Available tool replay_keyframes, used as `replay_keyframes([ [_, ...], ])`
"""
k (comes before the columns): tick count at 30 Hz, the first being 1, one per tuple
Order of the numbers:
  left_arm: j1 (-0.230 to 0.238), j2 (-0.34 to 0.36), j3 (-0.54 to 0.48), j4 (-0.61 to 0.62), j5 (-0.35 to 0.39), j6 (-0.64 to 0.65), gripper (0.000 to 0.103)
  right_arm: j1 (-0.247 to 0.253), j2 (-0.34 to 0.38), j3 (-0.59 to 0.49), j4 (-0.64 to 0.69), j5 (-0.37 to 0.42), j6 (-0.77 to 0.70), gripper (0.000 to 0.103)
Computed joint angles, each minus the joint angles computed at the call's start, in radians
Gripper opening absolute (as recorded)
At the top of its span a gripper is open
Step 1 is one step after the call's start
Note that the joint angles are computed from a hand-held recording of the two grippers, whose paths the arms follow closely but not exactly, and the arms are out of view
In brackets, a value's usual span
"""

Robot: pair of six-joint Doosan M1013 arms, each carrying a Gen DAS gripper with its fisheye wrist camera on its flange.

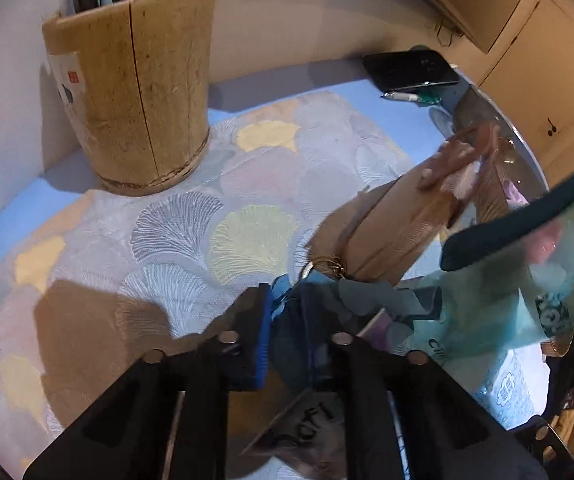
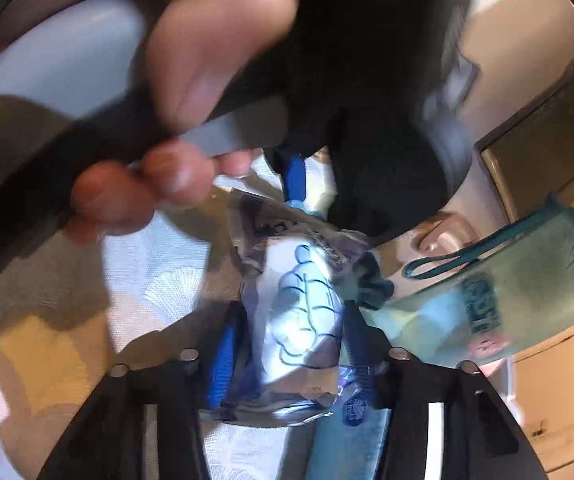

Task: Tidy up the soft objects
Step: 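Grasp the blue cloth with the left tool while the right tool grasps the white-blue packet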

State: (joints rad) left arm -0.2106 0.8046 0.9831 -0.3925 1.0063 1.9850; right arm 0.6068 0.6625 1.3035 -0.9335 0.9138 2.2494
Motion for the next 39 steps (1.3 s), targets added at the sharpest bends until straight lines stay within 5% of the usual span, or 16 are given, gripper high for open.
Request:
replay_keyframes([
  [9,0.025,-0.072,0.114,0.03,-0.104,-0.048,0.006,0.007,-0.076,0.085,0.063,-0.117,-0.041,0.04],
  [16,0.125,-0.219,0.323,0.009,-0.148,-0.155,0.005,-0.001,-0.159,0.175,0.179,-0.199,-0.124,0.04],
  [22,0.186,-0.351,0.526,-0.008,-0.09,-0.257,0.005,0.023,-0.197,0.224,0.251,-0.186,-0.11,0.04],
  [28,0.132,-0.433,0.648,0.125,-0.1,-0.364,0.007,0.012,-0.197,0.22,0.353,-0.183,-0.118,0.04],
  [32,0.136,-0.445,0.657,0.153,-0.161,-0.554,0.029,0.001,-0.173,0.184,0.434,-0.166,-0.208,0.045],
  [34,0.135,-0.442,0.644,0.186,-0.187,-0.633,0.041,0.003,-0.176,0.186,0.398,-0.174,-0.171,0.06],
  [36,0.131,-0.433,0.626,0.205,-0.207,-0.629,0.066,0.002,-0.182,0.193,0.373,-0.195,-0.14,0.08],
  [39,0.109,-0.401,0.578,0.264,-0.212,-0.568,0.066,0.002,-0.18,0.189,0.385,-0.19,-0.164,0.083],
])
